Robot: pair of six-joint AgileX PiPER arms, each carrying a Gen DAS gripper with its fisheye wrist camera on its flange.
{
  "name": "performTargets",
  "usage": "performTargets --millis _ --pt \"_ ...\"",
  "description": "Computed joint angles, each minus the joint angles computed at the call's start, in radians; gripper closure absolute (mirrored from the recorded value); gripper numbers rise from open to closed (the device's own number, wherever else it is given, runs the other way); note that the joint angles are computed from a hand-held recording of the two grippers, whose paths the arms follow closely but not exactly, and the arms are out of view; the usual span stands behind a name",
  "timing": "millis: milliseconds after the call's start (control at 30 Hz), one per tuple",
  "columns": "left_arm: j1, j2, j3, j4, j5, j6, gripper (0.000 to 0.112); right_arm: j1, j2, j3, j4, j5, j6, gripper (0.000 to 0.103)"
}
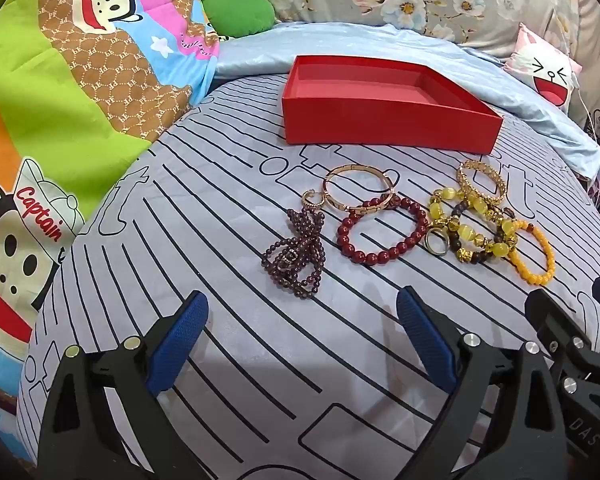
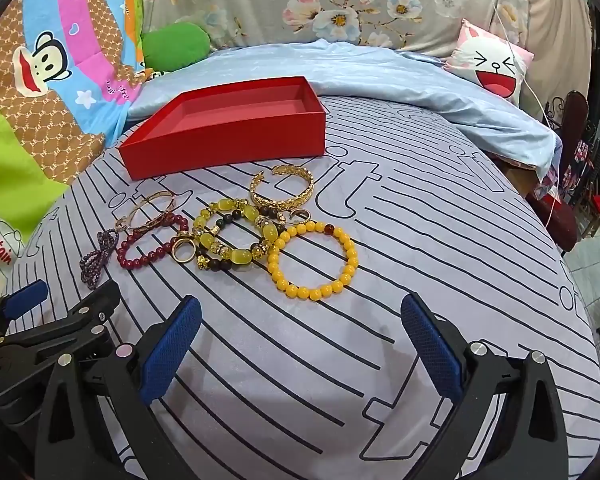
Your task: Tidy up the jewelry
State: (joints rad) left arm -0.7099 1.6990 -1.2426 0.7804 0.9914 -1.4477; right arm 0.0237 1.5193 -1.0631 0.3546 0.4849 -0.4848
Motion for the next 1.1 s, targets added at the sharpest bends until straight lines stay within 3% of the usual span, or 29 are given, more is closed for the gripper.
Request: performTargets --millis 267,700,767,1100 --pt "-0.007 -0.017 -0.019 -0.007 0.032 0.021 0.022 0.0 -0.006 0.005 -0.002 0.0 0.0 0.007" --pt "0.015 -0.011 0.007 0.017 -0.01 0.006 0.022 -0.007 -0.019 0.012 0.001 0.005 -0.007 0.007" --pt "-0.018 -0.017 0.0 0.019 0.023 -0.013 0.022 -0.006 -0.022 0.019 0.007 0.0 -0.012 0.007" --pt "-0.02 -0.017 0.003 0.019 0.02 -0.017 0.021 -0.006 -0.023 0.021 0.005 -0.003 -0.012 0.007"
